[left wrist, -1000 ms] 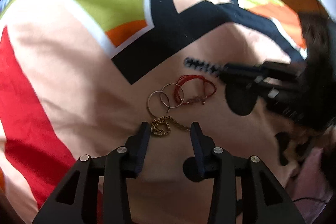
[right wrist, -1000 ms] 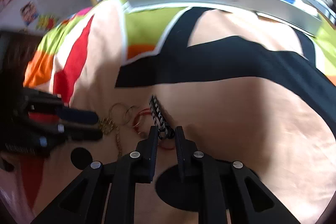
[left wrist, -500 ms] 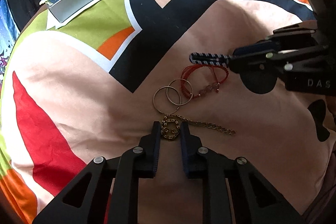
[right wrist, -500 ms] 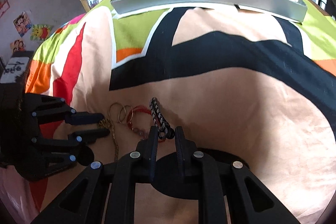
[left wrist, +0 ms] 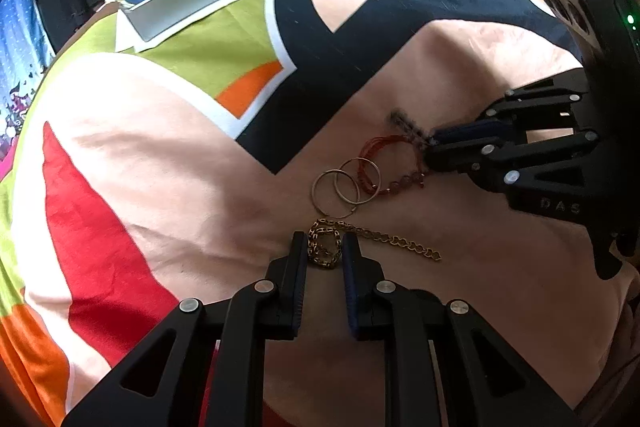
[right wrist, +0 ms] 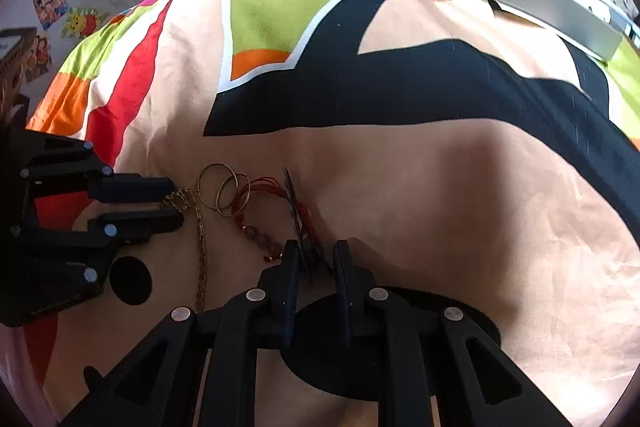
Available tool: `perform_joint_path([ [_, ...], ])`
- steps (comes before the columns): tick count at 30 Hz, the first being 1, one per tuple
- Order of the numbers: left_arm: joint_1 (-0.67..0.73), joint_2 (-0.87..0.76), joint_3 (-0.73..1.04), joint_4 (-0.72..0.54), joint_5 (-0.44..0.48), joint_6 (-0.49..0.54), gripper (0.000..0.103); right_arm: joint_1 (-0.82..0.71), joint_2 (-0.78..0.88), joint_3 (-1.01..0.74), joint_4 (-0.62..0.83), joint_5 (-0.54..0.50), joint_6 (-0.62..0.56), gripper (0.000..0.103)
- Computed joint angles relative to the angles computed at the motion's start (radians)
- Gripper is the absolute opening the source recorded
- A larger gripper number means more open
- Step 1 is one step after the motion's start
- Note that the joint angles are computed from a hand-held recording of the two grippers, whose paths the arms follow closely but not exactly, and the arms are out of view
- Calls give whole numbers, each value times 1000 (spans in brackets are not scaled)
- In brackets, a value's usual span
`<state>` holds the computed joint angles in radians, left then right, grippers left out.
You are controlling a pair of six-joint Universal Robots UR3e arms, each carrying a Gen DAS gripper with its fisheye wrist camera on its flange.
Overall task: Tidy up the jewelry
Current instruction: 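Carry the chain with the left tool while the right tool carries the bracelet, releasing both into the tray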
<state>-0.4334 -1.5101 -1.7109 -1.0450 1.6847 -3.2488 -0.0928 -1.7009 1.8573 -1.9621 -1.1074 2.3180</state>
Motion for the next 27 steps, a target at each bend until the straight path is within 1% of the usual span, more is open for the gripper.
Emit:
perform_joint_path([
  [2,19,42,-29,-2,0,5,14,-14,-4,-11,29,18,-5,12],
  [8,48,152,-72,-8,21,-11,14,-92,-73,-39,128,94,-18,12],
  [11,49,195,-82,10,39,-25,14,-128,-118,-36,160,130,-22,12],
  [14,45,246,-129,64,52,-34,14,-145,-143,-33,169,152,-16,12],
  [17,8,253,-116,110,80,-63,14,-163,-166,-28,166,183,-6,12],
  [20,-2,260,-104,156,89,-72,14,-191,-184,-25,151,235,11,12],
  [21,-14,238,-88,173,97,-83,14,-205,-191,-24,154,254,11,12],
  [25,-10,176,23,152,91,-82,14,-256,-211,-22,130,337,38,12],
  [27,-6,122,87,167,85,-84,14,-267,-207,-17,85,373,72,12],
])
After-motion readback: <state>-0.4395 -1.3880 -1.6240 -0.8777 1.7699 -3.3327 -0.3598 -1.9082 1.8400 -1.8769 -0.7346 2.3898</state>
